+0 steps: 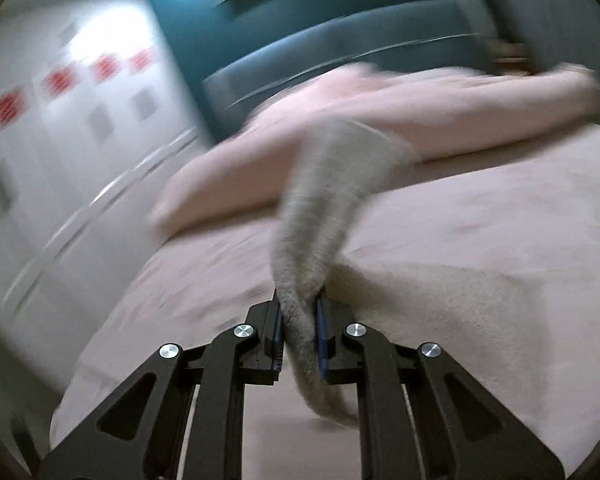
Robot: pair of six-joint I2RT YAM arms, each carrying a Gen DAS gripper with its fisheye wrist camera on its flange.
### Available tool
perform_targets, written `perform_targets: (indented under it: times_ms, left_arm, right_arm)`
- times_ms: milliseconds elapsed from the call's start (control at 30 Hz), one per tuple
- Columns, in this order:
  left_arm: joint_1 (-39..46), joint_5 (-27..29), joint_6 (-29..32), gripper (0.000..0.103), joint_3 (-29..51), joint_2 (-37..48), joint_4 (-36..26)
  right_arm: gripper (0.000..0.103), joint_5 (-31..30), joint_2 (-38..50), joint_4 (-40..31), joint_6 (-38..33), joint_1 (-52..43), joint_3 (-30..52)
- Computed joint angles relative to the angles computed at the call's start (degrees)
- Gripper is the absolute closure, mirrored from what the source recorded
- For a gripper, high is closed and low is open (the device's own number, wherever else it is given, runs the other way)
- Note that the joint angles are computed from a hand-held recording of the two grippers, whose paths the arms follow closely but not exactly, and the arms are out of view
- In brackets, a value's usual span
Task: Fold small clothes
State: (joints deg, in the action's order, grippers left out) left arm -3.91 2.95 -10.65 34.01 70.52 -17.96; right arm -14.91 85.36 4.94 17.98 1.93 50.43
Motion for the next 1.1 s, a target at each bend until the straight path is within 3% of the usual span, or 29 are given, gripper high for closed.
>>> perform_targets:
  times_ms: [133,200,267,300,367,500,567,667,700,733,767,800,833,900,1033,1067,1100]
  left_arm:
    - [3.78,4.92,0.88,0.016,5.12,5.59,1.96]
    - [4.80,7.11,1.39,0.016,8.42,10.16,2.77]
    - [5.83,10.61,1.94,0.015,12.50,16.24,4.10]
    - [5.80,11.23,1.70,0.015,14.61,19.04,3.95]
    - [5.74,13.57,0.20,0.015,18.87,25.42,5.13]
    - [4.44,16.68,-6.00,0.015,26.18,35.56,6.95]
    - [4.05,19.90,-9.69,0.015,28.46,39.49,7.67]
    - [2.18,17.22,-14.07,0.018,28.60,40.98,9.65]
    - [1.51,16.24,-14.64,0.031,28.72,40.76,10.03]
    - [1.23,16.30,-14.47,0.063,29.02,40.77,10.12]
    - [1.07,17.05,-13.98,0.083,30.19,41.30,9.66]
    - [1.30,19.78,-13.51,0.097,31.75,42.28,9.38]
    - [1.33,21.77,-13.98,0.098,33.73,42.85,8.87]
    - [0.30,20.82,-13.43,0.099,35.68,40.62,10.23]
    - [-1.00,19.00,-12.30,0.099,32.69,32.13,20.91]
    - [-0.99,18.75,-12.32,0.098,31.74,31.50,22.93]
    - [-1.20,18.23,-11.62,0.096,31.46,32.11,23.54]
  right_arm:
    - [0.079,8.95,19.28,-1.29,-1.01,16.73,9.18]
    - [0.079,9.90,22.33,0.38,2.61,18.54,7.56]
    - [0.073,7.73,19.03,4.36,5.24,16.47,1.33]
    - [0.063,7.59,14.73,7.31,6.40,14.33,-4.54]
    - [0.051,8.15,5.54,8.98,7.69,11.12,-14.15]
    - [0.048,2.56,-2.69,6.72,7.67,-2.50,-23.06]
    - [0.048,-3.87,-1.02,7.32,8.50,-9.57,-24.02]
    - [0.048,-9.41,3.47,9.49,9.47,-15.32,-23.15]
    - [0.048,-9.29,4.36,10.48,10.21,-15.20,-22.80]
    - [0.049,-9.15,5.85,11.31,10.99,-15.48,-21.71]
    - [0.052,-7.69,7.49,12.09,12.96,-13.93,-19.96]
    - [0.071,-7.62,8.88,12.50,13.84,-14.02,-18.51]
    - [0.097,-7.41,10.44,11.48,14.95,-13.83,-15.57]
    - [0.097,-8.25,9.47,13.11,16.47,-15.25,-14.59]
    - [0.098,-8.61,-3.44,34.01,22.29,-17.77,-25.89]
    - [0.098,-6.55,-3.03,35.37,21.47,-17.63,-26.77]
    - [0.098,-3.91,0.18,31.74,18.72,-16.94,-24.88]
